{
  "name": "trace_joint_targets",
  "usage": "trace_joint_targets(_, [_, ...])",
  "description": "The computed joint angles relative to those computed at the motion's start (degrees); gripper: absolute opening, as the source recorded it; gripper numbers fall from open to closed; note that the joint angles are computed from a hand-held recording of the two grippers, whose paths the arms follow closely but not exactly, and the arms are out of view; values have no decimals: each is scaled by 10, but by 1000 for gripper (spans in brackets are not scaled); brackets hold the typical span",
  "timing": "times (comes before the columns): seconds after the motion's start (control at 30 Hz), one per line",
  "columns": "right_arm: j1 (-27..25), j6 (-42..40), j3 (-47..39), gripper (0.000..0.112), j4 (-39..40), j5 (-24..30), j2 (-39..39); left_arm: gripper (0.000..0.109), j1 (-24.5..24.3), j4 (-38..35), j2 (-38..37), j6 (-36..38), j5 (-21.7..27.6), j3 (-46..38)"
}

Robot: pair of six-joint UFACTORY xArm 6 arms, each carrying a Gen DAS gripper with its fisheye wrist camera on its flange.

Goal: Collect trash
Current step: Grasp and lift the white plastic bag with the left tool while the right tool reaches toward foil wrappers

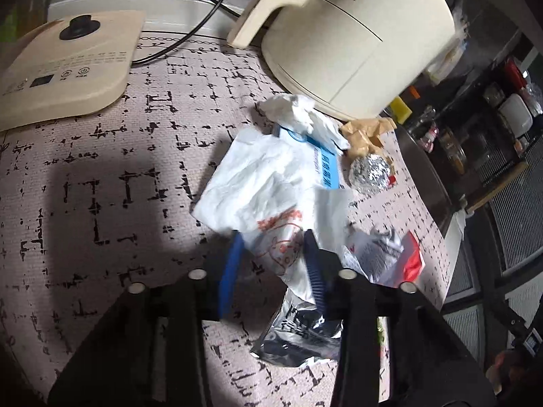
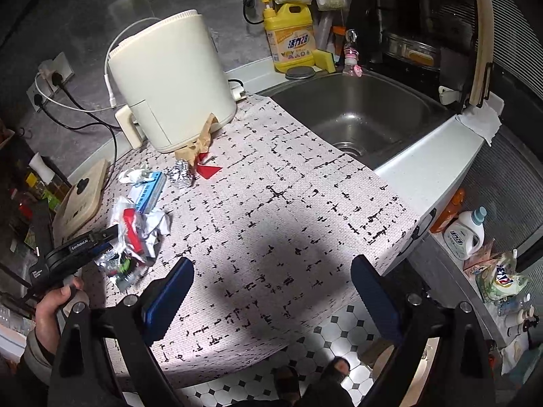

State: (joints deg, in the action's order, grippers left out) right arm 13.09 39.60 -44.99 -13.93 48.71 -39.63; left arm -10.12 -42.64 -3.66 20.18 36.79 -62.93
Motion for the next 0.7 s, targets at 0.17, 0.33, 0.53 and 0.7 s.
trace_joint_targets(0.17, [-9, -20, -24, 91, 10, -19, 36, 4, 11, -28, 1, 21, 9, -7])
trace_joint_targets(0.33, [-2, -88, -67, 91, 53, -59, 111, 4, 31, -46, -24, 16, -3, 5])
trace_joint_targets(0.53, [6, -205, -143, 79, 145, -118, 228, 4, 60, -23, -57, -25, -28, 30])
trace_joint_targets(0.7, [7, -297, -221, 66, 237, -117, 322, 4, 81, 23, -88, -84, -47, 65])
